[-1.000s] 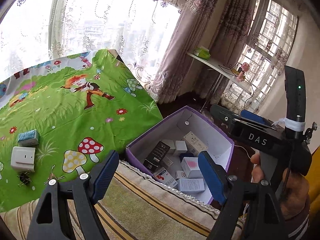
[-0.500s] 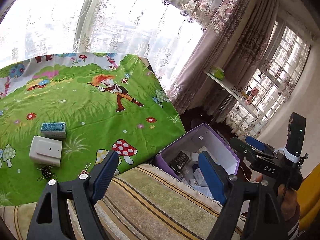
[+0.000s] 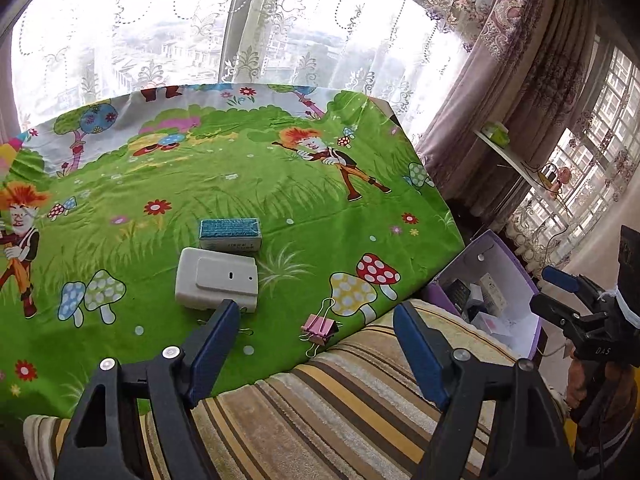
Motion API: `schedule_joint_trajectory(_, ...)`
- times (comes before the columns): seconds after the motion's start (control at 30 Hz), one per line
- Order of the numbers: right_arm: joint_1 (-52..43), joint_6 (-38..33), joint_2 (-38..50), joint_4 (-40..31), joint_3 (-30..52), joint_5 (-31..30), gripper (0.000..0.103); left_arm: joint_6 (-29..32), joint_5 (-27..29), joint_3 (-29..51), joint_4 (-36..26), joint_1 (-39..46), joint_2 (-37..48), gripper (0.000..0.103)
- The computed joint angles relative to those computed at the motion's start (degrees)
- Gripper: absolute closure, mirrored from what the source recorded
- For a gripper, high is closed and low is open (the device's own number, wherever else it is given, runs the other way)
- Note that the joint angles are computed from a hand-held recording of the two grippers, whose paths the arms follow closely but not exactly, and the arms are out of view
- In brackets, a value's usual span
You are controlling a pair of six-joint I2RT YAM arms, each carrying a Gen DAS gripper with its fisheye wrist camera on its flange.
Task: Organize rigid objects
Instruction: 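Move both tools back over the remaining items on the bed, then grasp the black binder clip with the left tool while the right grasps the pink binder clip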
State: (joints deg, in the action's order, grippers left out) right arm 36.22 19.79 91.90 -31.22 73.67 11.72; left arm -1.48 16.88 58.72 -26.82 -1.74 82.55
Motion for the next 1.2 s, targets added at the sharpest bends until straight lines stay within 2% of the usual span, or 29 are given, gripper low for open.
schedule_joint_trajectory(0.23, 3.7, -4.0, 8.0, -2.8, 6.9, -0.6, 0.001, 9.9, -1.6, -0.1, -3.4, 3.5, 2.5, 0.035)
schedule_joint_trajectory(0.4, 6.2, -10.2, 14.2, -4.8, 13.0, 0.1, 0.001, 17.5, -3.6, 1.0, -5.1, 4.3, 5.0, 0.043)
schedule_joint_trajectory(0.57, 7.3, -16.5, 19.9, -7.2, 19.1, -0.5, 0.004, 20.5, -5.8, 3.7, -5.9, 4.5, 10.4, 0.052)
schedule_joint_trajectory(0.7, 7.9, -21.6, 24.5, -7.9, 24.3, -0.5, 0.009, 22.8, -7.8, 5.6, -4.9, 3.2, 13.3, 0.052)
schedule_joint_trajectory(0.87, 9.1, -29.5, 30.4, -9.2, 31.8, -1.5, 0.015, 29.2, -10.7, 7.4, -3.7, 0.6, 16.7, 0.052)
schedule_joint_trajectory(1.0, 9.5, -35.2, 34.3, -10.0, 37.1, -5.0, 0.021, 32.0, -8.6, 10.4, -5.0, 0.9, 20.1, 0.052)
schedule_joint_trajectory(1.1, 9.1, -38.1, 37.5, -11.6, 41.8, -9.1, 0.022, 32.6, -8.1, 12.2, -5.7, 1.2, 22.6, 0.052)
schedule_joint_trajectory(1.2, 8.9, -40.6, 41.6, -14.4, 47.6, -10.6, 0.022, 33.3, -8.1, 13.3, -6.7, 1.2, 24.3, 0.056)
